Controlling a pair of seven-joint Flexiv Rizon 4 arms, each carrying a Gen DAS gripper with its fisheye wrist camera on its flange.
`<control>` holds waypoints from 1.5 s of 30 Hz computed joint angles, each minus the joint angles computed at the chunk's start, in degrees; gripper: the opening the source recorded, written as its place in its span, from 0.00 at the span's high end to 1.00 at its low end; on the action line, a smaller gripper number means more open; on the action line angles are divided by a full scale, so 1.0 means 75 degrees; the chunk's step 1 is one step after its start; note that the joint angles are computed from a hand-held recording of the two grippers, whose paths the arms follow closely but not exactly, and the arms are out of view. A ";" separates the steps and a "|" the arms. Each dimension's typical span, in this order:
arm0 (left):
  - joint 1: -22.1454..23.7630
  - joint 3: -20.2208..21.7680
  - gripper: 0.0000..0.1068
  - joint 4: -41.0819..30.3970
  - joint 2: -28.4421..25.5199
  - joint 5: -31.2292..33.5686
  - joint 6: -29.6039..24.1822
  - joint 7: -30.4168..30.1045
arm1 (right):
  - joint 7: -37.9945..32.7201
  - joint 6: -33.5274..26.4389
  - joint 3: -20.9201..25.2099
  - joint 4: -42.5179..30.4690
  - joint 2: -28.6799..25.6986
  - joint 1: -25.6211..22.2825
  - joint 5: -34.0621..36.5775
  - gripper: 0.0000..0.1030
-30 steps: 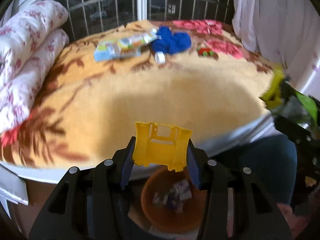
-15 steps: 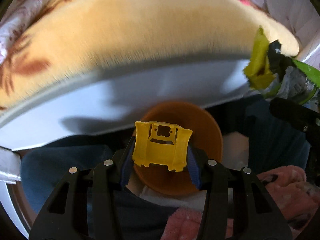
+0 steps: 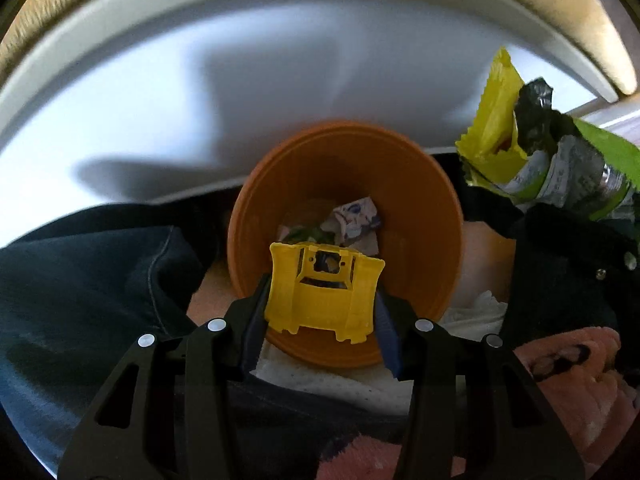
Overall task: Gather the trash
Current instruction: 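Lower both tools over the orange bin and open them to drop the items, then grasp the white bottle cap from the bed with the left tool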
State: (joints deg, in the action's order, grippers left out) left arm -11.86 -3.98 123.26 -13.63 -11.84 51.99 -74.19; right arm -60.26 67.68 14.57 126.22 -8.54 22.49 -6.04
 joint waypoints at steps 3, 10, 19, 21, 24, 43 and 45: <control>-0.0008 0.0061 0.57 -0.0063 -0.0083 0.0152 -0.0104 -0.0178 | -0.0003 -0.0065 -0.0018 -0.0139 -0.0249 0.0040 -0.0045 0.41; -0.0093 0.0156 0.29 -0.0237 -0.0137 0.0720 -0.0271 -0.0619 | 0.0431 0.0098 -0.0159 -0.0087 -0.0390 0.0164 -0.0486 0.20; -0.0116 0.0179 0.24 -0.0237 -0.0094 0.1007 -0.0209 -0.0847 | 0.1227 0.0384 -0.0331 0.0193 -0.0243 0.0143 -0.1162 0.15; -0.0125 0.0185 0.24 -0.0242 -0.0084 0.1064 -0.0178 -0.0901 | 0.1212 0.0398 -0.0293 0.0283 -0.0154 0.0078 -0.1136 0.14; -0.0120 0.0186 0.24 -0.0192 -0.0023 0.1095 -0.0092 -0.0914 | 0.1109 0.0404 -0.0250 0.0343 -0.0062 -0.0019 -0.1043 0.14; 0.0065 0.0068 0.24 0.0045 0.1264 -0.0141 0.1215 0.0009 | 0.1064 0.0936 -0.0236 0.0784 0.0674 -0.0328 -0.0771 0.13; 0.0030 0.0008 0.23 -0.0226 0.1198 -0.0232 0.1595 0.0087 | 0.1034 0.1047 -0.0233 0.0849 0.0760 -0.0361 -0.0762 0.13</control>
